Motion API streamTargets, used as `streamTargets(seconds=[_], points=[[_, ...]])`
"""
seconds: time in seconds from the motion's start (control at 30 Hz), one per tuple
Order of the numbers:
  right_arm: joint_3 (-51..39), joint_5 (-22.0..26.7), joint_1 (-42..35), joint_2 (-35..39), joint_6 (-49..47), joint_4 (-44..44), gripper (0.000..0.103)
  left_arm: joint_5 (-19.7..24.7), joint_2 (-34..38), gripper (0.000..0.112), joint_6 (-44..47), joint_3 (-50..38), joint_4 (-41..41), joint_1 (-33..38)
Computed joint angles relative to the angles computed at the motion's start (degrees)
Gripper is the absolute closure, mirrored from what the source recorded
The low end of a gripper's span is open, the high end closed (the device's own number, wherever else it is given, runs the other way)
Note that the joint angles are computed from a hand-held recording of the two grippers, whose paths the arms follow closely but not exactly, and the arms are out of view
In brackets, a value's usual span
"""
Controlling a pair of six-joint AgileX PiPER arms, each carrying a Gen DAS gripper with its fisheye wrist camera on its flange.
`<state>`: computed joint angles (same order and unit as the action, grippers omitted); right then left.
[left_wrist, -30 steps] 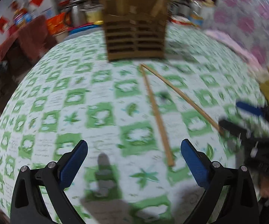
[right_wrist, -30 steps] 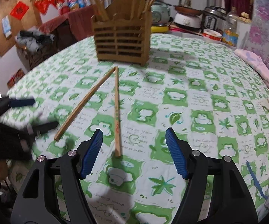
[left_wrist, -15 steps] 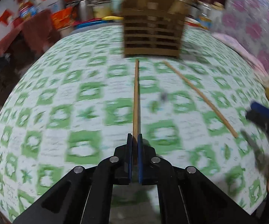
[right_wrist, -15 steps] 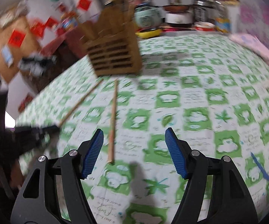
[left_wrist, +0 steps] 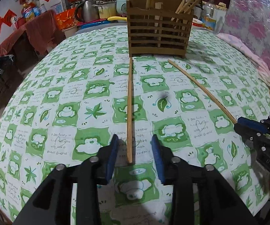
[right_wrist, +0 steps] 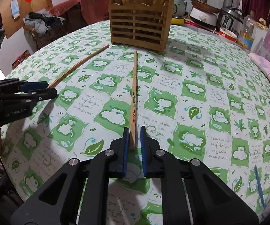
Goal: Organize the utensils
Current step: 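Close the left tool on a chopstick while the right tool grasps another, then lift both held chopsticks and carry them toward the wooden holder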
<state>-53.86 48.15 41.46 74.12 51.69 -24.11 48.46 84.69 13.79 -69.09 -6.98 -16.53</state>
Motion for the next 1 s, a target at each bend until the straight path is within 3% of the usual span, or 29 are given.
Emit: streamTargets(seconds=[0.03, 0.13, 0.17, 0.37, 0.53, 0.7, 0.8, 0.9, 1.0], points=[[0.1, 0.1, 0.0, -0.1, 0.2, -0.2, 0.097, -0.1, -0.2, 0.078, 0.4, 0.2, -0.2, 0.0], [0.0, -0.1, -0.1, 0.0, 0.8, -0.4, 0.097, -0.2, -0.6, 0.105, 3.6, 0.8, -3.1, 0.6], [0.0, -0.1, 0.0, 0.0, 1.2, -0.7, 0.097, -0.6, -0.9, 0.106, 3.8, 1.1, -3.3, 0.7], [0.7, 0.7, 2.2, -1.3, 6.2, -5.2, 0.097, -2.3, -3.4, 0.106, 7.6, 2.9, -8.3, 2.9], [1.7, 1.9, 3.9, -5.1, 11.5, -9.2, 0.097, -0.9, -4.5, 0.106, 8.0, 1.5, -10.3, 4.2], [-1.5, 7.4, 7.6, -9.4, 15.4, -15.0, 0.097, 1.4, -6.0, 0.106, 8.4, -0.5, -11.1, 4.1], [-2.6, 9.7, 10.0, -10.4, 16.6, -17.1, 0.097, 1.8, -5.8, 0.08, 8.2, 0.4, -10.9, 3.3], [-2.4, 9.8, 10.5, -10.7, 17.1, -17.3, 0.097, -0.4, -4.9, 0.077, 5.4, 2.2, -6.6, 1.0], [-2.2, 9.4, 10.2, -10.5, 17.3, -16.9, 0.097, 1.0, -2.2, 0.082, 5.6, 2.1, -6.4, 1.1]])
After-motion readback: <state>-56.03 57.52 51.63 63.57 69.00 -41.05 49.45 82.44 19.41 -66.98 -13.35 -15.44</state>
